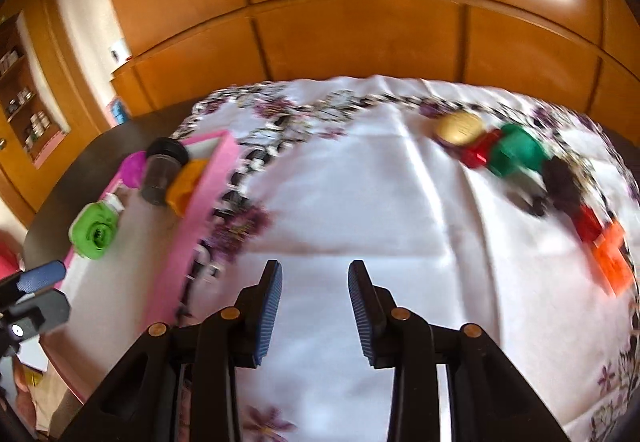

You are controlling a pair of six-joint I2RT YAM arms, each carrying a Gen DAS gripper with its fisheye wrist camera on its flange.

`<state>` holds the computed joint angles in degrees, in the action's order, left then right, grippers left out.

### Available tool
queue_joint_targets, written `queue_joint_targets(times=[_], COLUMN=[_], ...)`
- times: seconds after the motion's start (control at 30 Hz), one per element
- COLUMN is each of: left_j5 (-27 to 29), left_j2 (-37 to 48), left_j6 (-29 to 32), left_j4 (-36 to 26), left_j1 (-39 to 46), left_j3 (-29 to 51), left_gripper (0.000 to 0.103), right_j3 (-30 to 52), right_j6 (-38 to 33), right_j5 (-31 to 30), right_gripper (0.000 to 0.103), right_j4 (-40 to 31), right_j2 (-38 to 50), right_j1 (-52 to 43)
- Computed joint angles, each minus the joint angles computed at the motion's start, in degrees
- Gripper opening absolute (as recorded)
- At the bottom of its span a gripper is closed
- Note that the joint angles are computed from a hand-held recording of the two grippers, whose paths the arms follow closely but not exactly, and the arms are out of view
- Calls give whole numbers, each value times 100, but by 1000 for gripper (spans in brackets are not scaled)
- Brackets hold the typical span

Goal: Organize rigid objects
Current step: 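Move the right tool to the orange block stack and grasp it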

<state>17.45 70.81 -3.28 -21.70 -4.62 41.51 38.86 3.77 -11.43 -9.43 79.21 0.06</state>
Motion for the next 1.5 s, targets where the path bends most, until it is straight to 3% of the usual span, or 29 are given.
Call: queue_joint_targets(times=[0.37, 0.47, 0.6, 0.77, 0.9, 0.97, 1.1, 1.5], left_j5=[-523, -644, -712, -733, -857, -913, -1023, -1499], left_j2=[371, 481, 625, 800, 888, 952, 1192, 2584], left_j6=[-343, -391, -518, -638, -667, -681, -723, -835], left_j4=[2, 32, 51, 22, 41, 33, 36, -79], left_j1=[-1448, -1807, -2111, -2341, -2539, -2605, -2719, -3446], left_j3=[457, 513, 537, 596, 671, 726, 906, 2456], left_gripper=[103, 103, 103, 103, 103, 103, 103, 103], right_j3=[-828, -605, 19, 889, 1268, 1209, 1076, 872], right_j6=[-816, -1066, -1316, -1567, -1465, -1410, -1440, -1167], right_j5=[-96, 16, -63, -92, -447, -601, -752, -952], right_gripper=[34, 34, 42, 43, 43, 40, 25, 24], right_j4=[297, 567, 683, 512, 406, 495, 648, 1086], right_j2=[-813, -489, 244, 1269, 1812, 1863, 1886, 1913], right_j1=[-2128, -2819, -3471, -3658, -3767, -3774, -3771, -3930])
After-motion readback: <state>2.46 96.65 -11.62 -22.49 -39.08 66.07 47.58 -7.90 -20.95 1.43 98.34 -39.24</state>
